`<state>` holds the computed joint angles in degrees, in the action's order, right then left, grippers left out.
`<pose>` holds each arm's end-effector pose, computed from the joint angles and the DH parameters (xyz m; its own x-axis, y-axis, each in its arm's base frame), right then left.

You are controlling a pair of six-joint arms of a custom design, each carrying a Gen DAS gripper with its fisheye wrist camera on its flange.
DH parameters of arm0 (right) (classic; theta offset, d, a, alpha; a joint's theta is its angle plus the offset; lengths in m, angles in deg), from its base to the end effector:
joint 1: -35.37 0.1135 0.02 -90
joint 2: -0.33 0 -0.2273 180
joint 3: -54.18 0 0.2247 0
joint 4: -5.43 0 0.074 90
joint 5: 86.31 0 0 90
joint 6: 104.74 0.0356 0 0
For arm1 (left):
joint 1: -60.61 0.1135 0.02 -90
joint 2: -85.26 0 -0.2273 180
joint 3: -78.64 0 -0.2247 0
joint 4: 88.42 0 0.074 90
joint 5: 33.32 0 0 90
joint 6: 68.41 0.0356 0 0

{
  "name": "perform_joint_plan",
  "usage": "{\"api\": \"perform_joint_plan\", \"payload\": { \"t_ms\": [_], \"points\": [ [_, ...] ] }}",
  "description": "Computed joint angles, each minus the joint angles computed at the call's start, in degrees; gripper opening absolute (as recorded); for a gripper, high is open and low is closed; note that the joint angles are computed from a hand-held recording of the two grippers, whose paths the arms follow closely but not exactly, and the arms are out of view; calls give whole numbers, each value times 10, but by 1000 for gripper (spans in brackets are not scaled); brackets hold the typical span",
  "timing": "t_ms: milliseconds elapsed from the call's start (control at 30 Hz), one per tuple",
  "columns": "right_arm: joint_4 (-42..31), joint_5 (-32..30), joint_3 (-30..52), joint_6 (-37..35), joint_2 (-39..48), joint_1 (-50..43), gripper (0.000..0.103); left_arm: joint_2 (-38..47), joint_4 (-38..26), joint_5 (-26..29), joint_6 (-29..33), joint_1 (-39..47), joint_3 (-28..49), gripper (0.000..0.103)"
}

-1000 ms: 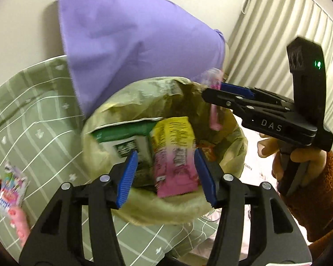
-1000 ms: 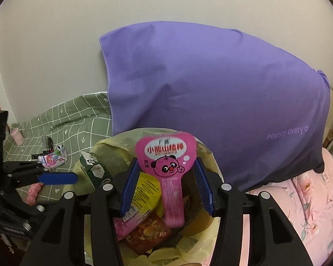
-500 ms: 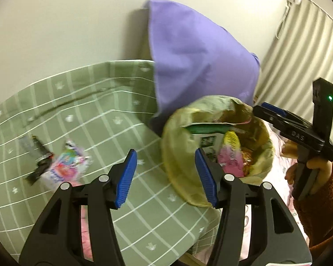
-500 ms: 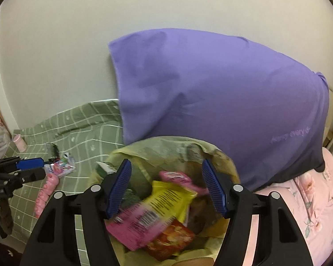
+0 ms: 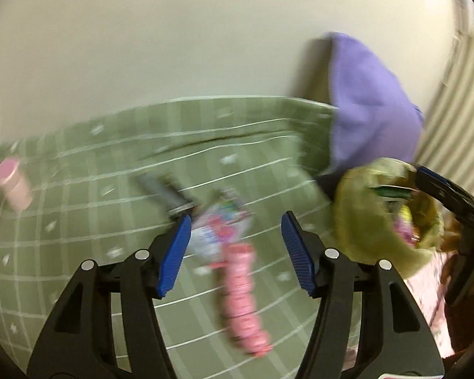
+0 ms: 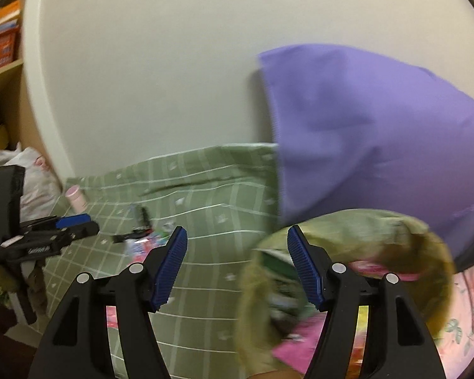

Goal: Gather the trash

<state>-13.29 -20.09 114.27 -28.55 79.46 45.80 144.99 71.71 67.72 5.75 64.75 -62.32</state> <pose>0.2667 0.0637 0.1982 -0.4704 -0.3087 -0.8267 -0.6091 0.7915 0.0511 0.1984 0.0075 0.1596 -0.6442 -0.3152 -0.6969 -0.1056 0.9391 -0.3272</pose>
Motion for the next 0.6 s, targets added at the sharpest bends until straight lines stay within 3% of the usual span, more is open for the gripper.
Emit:
{"api": "perform_joint_plan", "payload": {
  "t_ms": [233, 600],
  "points": [
    [32, 36, 9, 14, 68, 99, 62, 104, 39, 79, 51, 162, 3, 57],
    [31, 55, 75, 19, 207, 159, 62, 246, 83, 65, 63, 119, 73, 57]
  ]
}}
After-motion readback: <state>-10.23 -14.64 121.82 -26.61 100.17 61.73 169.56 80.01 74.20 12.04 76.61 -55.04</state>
